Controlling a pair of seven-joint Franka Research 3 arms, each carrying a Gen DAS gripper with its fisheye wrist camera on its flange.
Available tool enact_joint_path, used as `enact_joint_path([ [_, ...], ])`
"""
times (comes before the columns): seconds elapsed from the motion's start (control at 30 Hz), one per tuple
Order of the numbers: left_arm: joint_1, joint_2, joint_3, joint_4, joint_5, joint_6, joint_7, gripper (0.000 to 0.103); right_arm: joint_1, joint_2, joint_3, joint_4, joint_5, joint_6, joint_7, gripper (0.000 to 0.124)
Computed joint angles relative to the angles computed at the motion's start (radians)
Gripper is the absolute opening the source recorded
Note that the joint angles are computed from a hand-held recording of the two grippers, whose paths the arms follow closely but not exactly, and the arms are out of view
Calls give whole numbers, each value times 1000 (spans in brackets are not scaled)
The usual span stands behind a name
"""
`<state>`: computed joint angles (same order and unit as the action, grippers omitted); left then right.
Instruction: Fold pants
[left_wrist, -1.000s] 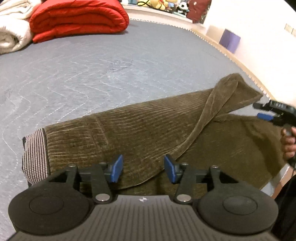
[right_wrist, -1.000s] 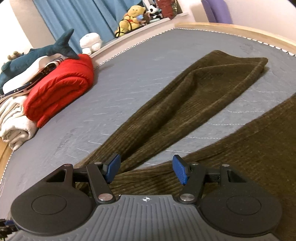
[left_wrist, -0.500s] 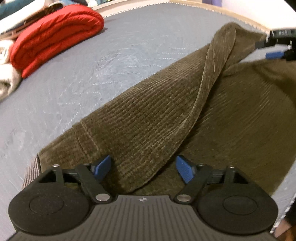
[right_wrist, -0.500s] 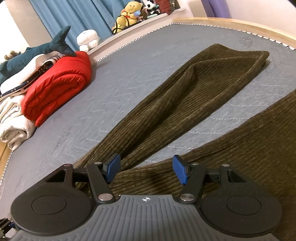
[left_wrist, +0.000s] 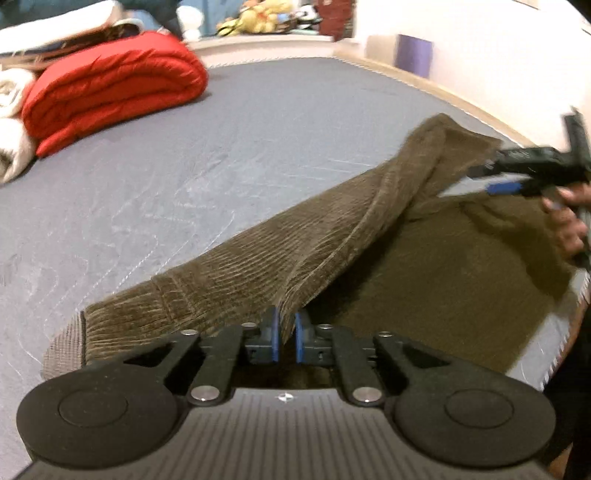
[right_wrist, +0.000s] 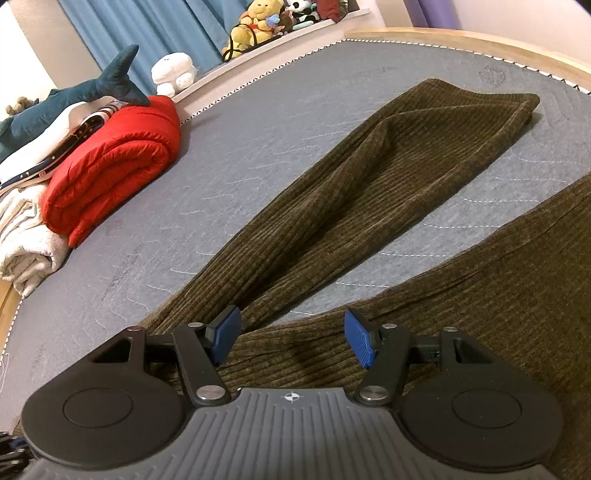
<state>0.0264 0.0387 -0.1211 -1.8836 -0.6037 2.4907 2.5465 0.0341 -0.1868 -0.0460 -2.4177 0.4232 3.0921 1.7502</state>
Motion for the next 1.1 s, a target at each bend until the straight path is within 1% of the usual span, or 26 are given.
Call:
enact_joint_path([
  [0.03, 3, -14, 2, -10, 0, -14, 26, 3, -3, -1, 2, 0, -4, 2, 3, 64],
  [0.07, 4, -17, 6, -12, 17, -33, 31, 0, -4, -1, 4, -1, -6, 5, 5, 64],
  [0.13, 3, 5, 10, 10, 94, -81, 2, 0, 6, -1, -5, -2, 6, 11, -4, 64],
  [0.17, 0, 10, 8, 2, 145, -70, -15, 0, 6, -1, -4, -2, 8, 13, -4, 64],
  [0.2, -6, 14, 6, -9, 212, -39, -53, 0, 3, 0, 0, -1, 5, 15, 0, 64],
  [0.23, -7, 17, 5, -13, 242, -28, -77, 0, 3, 2, 0, 2, 4, 15, 2, 64],
  [0.27, -3, 22, 4, -4, 233, -31, -83, 2, 4, 3, 1, 4, 5, 14, 4, 64],
  [0.3, 5, 28, 3, 12, 185, -42, -75, 4, 4, 6, 1, 7, 5, 14, 5, 64],
  [0.33, 15, 31, 2, 28, 125, -56, -72, 16, 0, 8, 5, 10, 1, 14, 11, 64],
  [0.37, 26, 37, 2, 48, 61, -69, -75, 35, -2, 10, 7, 12, -3, 14, 15, 64],
  [0.4, 36, 45, 2, 67, 4, -75, -88, 41, -1, 10, 7, 12, -3, 14, 15, 64],
  [0.43, 42, 54, 2, 84, -28, -70, -115, 44, 0, 11, 6, 14, -4, 14, 15, 64],
  [0.5, 43, 90, 3, 129, -7, -53, -229, 44, 2, 13, 7, 16, -6, 13, 15, 64],
  [0.53, 41, 108, 6, 148, 40, -49, -307, 44, 5, 15, 5, 18, -5, 11, 12, 64],
  [0.57, 37, 127, 10, 168, 105, -57, -390, 44, 12, 17, -2, 19, 1, 9, 1, 64],
  [0.6, 32, 149, 16, 193, 185, -81, -474, 44, 11, 19, -1, 20, 0, 7, 0, 64],
  [0.63, 29, 164, 19, 210, 258, -107, -537, 42, 3, 21, 6, 21, -10, 5, 9, 64],
  [0.67, 28, 172, 17, 216, 307, -113, -574, 40, 2, 21, 6, 21, -12, 3, 10, 64],
  [0.7, 32, 166, 10, 204, 329, -93, -589, 40, -2, 23, 8, 22, -16, 2, 14, 64],
  [0.73, 39, 156, 0, 188, 324, -66, -588, 40, -6, 24, 10, 23, -21, 2, 20, 64],
  [0.8, 51, 144, -14, 176, 309, -41, -588, 40, -7, 24, 10, 20, -23, 8, 24, 64],
  [0.87, 57, 151, -20, 186, 306, -45, -595, 40, -19, 23, 20, 17, -40, 18, 42, 64],
  [0.97, 71, 152, -29, 186, 288, -57, -572, 40, -31, 22, 33, 11, -65, 35, 59, 64],
  [1.03, 84, 148, -42, 184, 227, -60, -521, 40, -46, 22, 47, 5, -93, 43, 76, 64],
  [1.1, 95, 144, -58, 190, 148, -93, -445, 41, -58, 24, 54, 6, -113, 42, 93, 64],
])
